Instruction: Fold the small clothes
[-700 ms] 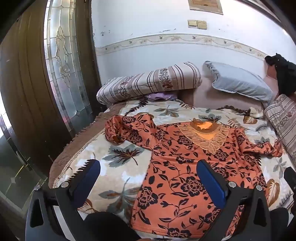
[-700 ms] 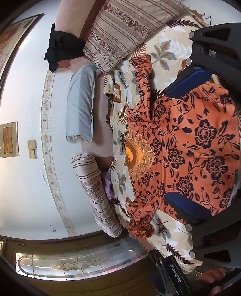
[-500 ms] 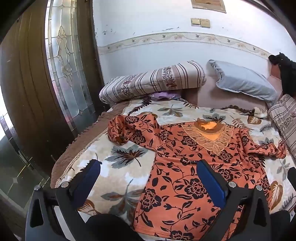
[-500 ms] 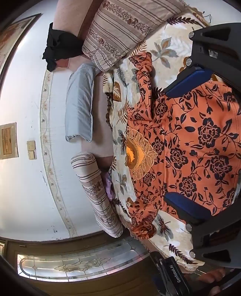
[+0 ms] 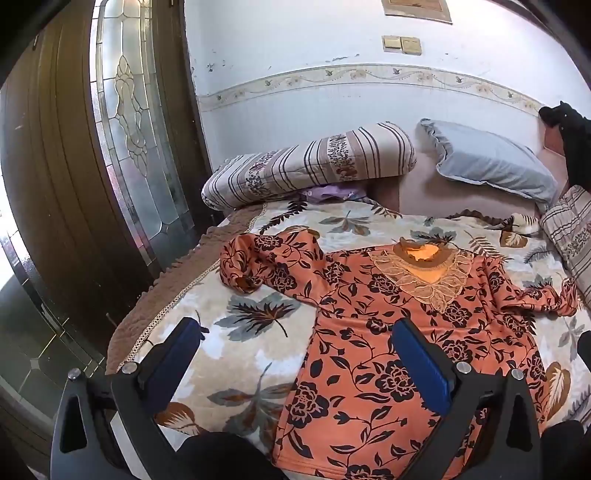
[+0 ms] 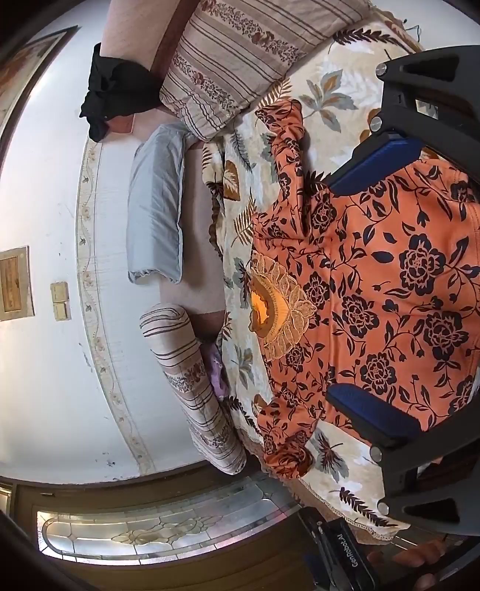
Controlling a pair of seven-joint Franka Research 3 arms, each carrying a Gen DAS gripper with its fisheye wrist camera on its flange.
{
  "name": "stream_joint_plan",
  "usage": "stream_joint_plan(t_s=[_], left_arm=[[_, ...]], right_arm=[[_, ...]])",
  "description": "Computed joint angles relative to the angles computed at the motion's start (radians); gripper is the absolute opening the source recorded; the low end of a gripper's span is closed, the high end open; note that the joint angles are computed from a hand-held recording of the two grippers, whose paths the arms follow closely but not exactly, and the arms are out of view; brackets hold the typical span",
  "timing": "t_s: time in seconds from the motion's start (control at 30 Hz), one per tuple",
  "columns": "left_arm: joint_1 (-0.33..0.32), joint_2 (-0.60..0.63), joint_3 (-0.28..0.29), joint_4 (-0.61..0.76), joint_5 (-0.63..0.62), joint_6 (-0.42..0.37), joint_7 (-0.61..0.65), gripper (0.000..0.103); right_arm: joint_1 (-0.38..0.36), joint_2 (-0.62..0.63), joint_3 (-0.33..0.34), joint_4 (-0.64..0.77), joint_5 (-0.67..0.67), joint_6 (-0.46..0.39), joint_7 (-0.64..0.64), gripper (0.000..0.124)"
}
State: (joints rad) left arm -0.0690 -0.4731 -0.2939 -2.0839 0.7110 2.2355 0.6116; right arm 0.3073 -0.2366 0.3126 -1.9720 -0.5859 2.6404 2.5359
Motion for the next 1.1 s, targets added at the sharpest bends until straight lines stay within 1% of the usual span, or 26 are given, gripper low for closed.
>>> stream_joint_plan(t_s=[0.7,1.1], left_arm=[[0.001,0.009,0.005,0.005,-0.005,0.009,0.018,0.103],[-0.003,0.021,0.010,0.017,-0.015,0.006,0.036,0.103]], right_arm=[[0.018,0.016,-0.016,0.002,0.052,0.008,-0.035,0.103],[0.017,0.017,-0.014,-0.002,0.051,0.013,-0.029,0.103]])
